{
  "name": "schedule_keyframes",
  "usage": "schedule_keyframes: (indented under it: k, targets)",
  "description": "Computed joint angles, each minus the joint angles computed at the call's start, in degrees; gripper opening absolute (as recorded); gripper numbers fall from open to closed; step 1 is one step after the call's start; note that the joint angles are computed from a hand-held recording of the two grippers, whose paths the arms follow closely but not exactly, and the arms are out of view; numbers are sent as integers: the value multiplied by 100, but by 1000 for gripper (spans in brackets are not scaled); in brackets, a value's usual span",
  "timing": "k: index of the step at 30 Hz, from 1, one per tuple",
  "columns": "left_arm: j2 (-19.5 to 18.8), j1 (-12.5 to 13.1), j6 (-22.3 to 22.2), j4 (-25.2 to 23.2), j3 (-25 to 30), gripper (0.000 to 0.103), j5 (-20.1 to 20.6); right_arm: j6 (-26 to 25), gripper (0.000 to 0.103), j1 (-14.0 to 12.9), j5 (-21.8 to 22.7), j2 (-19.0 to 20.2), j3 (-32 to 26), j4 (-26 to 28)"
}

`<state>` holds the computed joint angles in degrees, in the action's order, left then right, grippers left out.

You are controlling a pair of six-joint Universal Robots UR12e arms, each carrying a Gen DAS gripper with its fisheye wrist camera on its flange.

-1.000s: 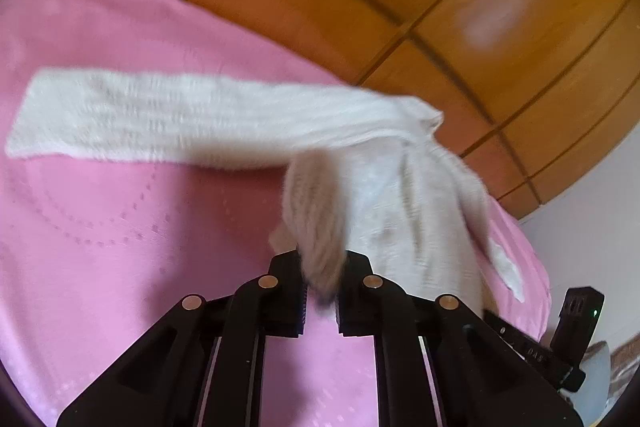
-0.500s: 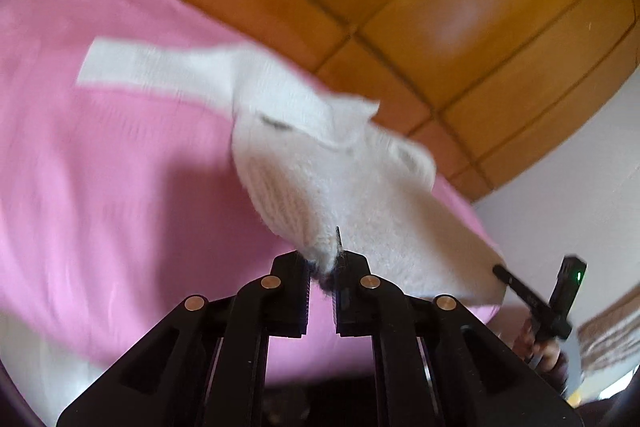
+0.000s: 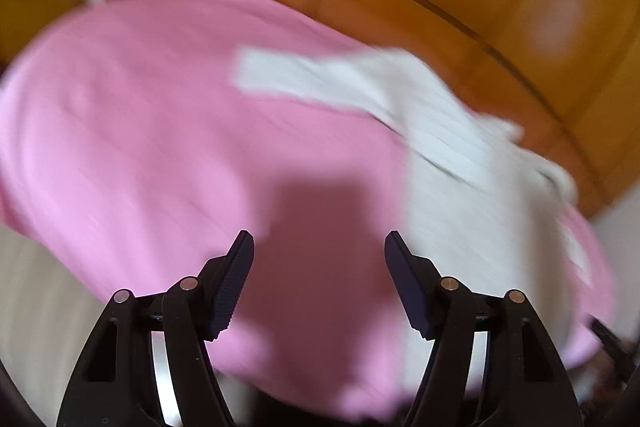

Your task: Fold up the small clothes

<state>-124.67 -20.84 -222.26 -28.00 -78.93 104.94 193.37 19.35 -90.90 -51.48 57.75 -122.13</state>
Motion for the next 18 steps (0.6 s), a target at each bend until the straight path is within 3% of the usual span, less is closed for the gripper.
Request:
schedule_keyframes:
  k: [4,7,13,17,18]
  targets:
    - [-194,110,178,-544,288,67,876,-194,39,83,354,299,-412,119]
    - [-451,134,682,-728,637,67,1428,-296,39,160,615,577,-796,328]
    - [-921,146,2841,-109,1048,67,1665,-260,39,245,1361,1343,-1978,844]
    - [-1248,235,3260,-431,1559,67,1482,-226,39,290,1712,2023,-3120,1323]
    - [-1313,256,3339,-466,1652,59,1460,-199,39,303,1750,2255,-3524,1492]
